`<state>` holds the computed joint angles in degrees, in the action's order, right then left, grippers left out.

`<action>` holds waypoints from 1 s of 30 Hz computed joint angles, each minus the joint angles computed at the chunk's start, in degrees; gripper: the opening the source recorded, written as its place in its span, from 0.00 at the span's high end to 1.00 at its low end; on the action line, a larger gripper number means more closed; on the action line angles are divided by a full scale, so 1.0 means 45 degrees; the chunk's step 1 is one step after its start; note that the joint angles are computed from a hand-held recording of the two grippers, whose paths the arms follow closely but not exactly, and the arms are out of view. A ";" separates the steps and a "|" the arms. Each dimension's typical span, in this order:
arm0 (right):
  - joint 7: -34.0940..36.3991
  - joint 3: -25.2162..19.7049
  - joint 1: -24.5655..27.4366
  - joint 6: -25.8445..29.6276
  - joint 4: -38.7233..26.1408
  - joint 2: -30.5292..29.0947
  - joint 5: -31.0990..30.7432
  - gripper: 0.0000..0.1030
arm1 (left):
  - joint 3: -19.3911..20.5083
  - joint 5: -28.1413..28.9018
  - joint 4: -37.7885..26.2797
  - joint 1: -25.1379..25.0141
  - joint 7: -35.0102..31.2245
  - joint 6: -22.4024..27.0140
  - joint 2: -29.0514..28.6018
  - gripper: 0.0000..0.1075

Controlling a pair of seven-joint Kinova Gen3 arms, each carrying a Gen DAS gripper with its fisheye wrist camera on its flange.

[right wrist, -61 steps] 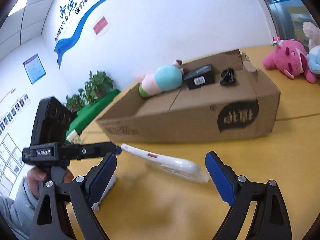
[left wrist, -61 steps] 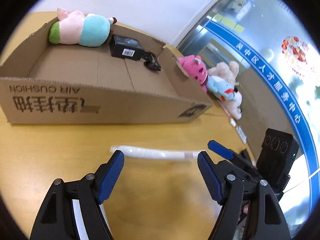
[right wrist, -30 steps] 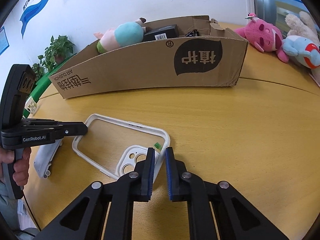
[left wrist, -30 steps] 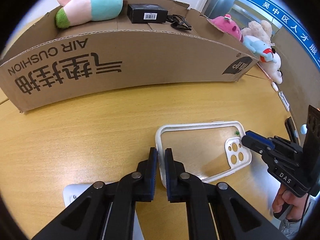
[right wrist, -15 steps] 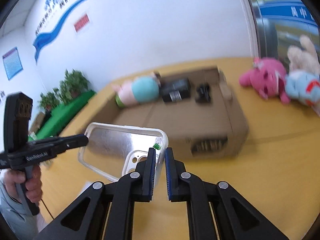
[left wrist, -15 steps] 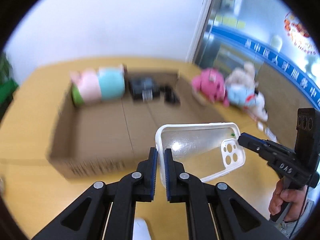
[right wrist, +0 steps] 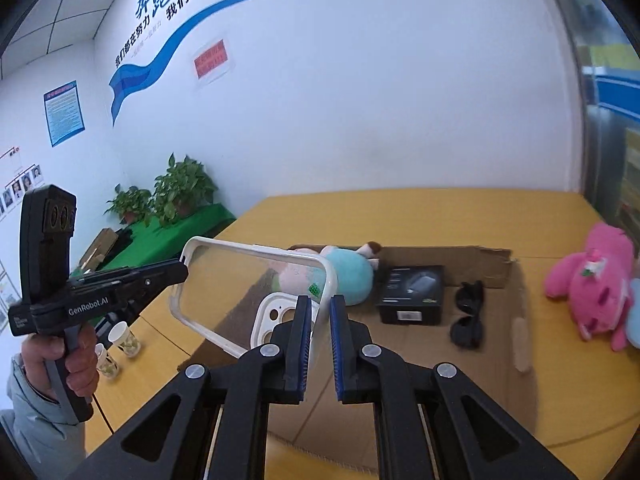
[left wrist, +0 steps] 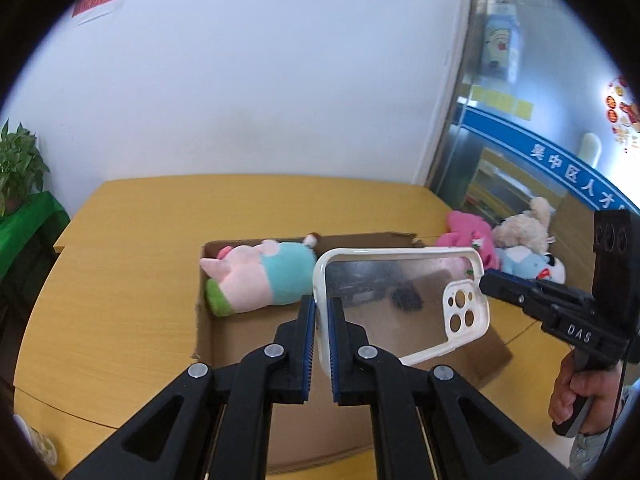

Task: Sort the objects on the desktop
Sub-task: 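Carry the phone case with the right gripper into the cardboard box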

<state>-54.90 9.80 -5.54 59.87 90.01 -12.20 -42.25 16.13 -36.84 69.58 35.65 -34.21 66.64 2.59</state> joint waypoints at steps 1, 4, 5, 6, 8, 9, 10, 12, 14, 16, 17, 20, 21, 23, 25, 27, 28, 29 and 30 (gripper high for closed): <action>-0.0110 -0.0114 -0.0076 0.0016 -0.0284 0.0405 0.0050 0.92 | -0.0114 0.0126 -0.0070 -0.0141 -0.0130 0.0119 0.0134 0.95; -0.0352 -0.0673 0.0180 0.0859 -0.1531 0.2122 -0.0066 0.91 | -0.0730 0.0510 -0.0186 -0.0415 -0.0550 0.0482 0.0591 0.95; -0.0416 -0.0616 -0.0051 0.1031 -0.1826 0.2711 0.0003 0.91 | -0.0827 0.0996 -0.0116 -0.0846 -0.0788 0.0340 0.0736 0.95; -0.0461 -0.0762 -0.0046 0.1129 -0.2116 0.3210 0.0067 0.91 | -0.0920 0.1275 -0.0119 -0.1041 -0.1021 0.0368 0.0871 0.95; -0.0824 -0.1382 0.0142 0.1096 -0.2485 0.4092 0.0496 0.91 | -0.1238 0.1912 -0.0420 -0.1342 -0.1764 0.0744 0.1502 0.95; -0.0978 -0.1569 0.0164 0.1019 -0.2583 0.4419 0.0703 0.91 | -0.1357 0.2183 -0.0532 -0.1415 -0.2021 0.0877 0.1692 0.95; -0.1265 -0.1749 0.0130 0.0961 -0.2765 0.4767 0.1013 0.90 | -0.1490 0.2568 -0.0714 -0.1585 -0.2382 0.1034 0.1979 0.95; -0.1863 -0.2055 0.0092 0.0963 -0.3114 0.5562 0.1514 0.90 | -0.1762 0.3195 -0.0950 -0.1823 -0.2782 0.1242 0.2451 0.95; -0.2409 -0.2306 0.0167 0.1230 -0.3637 0.6405 0.1821 0.90 | -0.2000 0.3428 -0.1253 -0.1872 -0.3097 0.1592 0.2909 0.95; -0.2998 -0.2540 0.0140 0.1749 -0.4360 0.7149 0.2295 0.90 | -0.2200 0.3711 -0.1638 -0.1939 -0.3376 0.2022 0.3361 0.95; -0.3285 -0.2641 0.0034 0.2031 -0.4814 0.7526 0.2671 0.90 | -0.2297 0.3806 -0.1919 -0.1947 -0.3511 0.2349 0.3643 0.95; -0.4074 -0.3011 0.0107 0.2884 -0.5906 0.8549 0.3073 0.89 | -0.2490 0.4109 -0.2778 -0.2049 -0.3923 0.3393 0.4470 0.95; -0.4247 -0.3134 0.0101 0.2963 -0.6046 0.8728 0.3244 0.89 | -0.2695 0.3987 -0.3021 -0.1856 -0.4021 0.3688 0.4669 0.95; -0.4581 -0.3397 0.0051 0.3196 -0.6317 0.9130 0.3590 0.88 | -0.2820 0.3865 -0.3591 -0.1643 -0.4241 0.4251 0.5004 0.95; -0.4867 -0.3504 -0.0168 0.3197 -0.6277 0.9222 0.4138 0.87 | -0.2986 0.3790 -0.4161 -0.1456 -0.4346 0.4900 0.5336 0.95; -0.4964 -0.3670 -0.0100 0.3208 -0.6025 0.9194 0.4217 0.86 | -0.3111 0.3757 -0.4254 -0.1298 -0.4333 0.5037 0.5384 0.95; -0.4922 -0.3738 -0.0069 0.3162 -0.5856 0.9126 0.4252 0.86 | -0.3139 0.3812 -0.4053 -0.1259 -0.4226 0.4881 0.5244 0.95; -0.4836 -0.3792 -0.0029 0.3111 -0.5664 0.8994 0.4280 0.86 | -0.3165 0.3821 -0.3638 -0.1190 -0.4025 0.4583 0.4935 0.95; -0.4672 -0.3860 0.0090 0.2939 -0.5366 0.8769 0.4194 0.86 | -0.3163 0.3753 -0.3458 -0.1127 -0.3928 0.4492 0.4788 0.95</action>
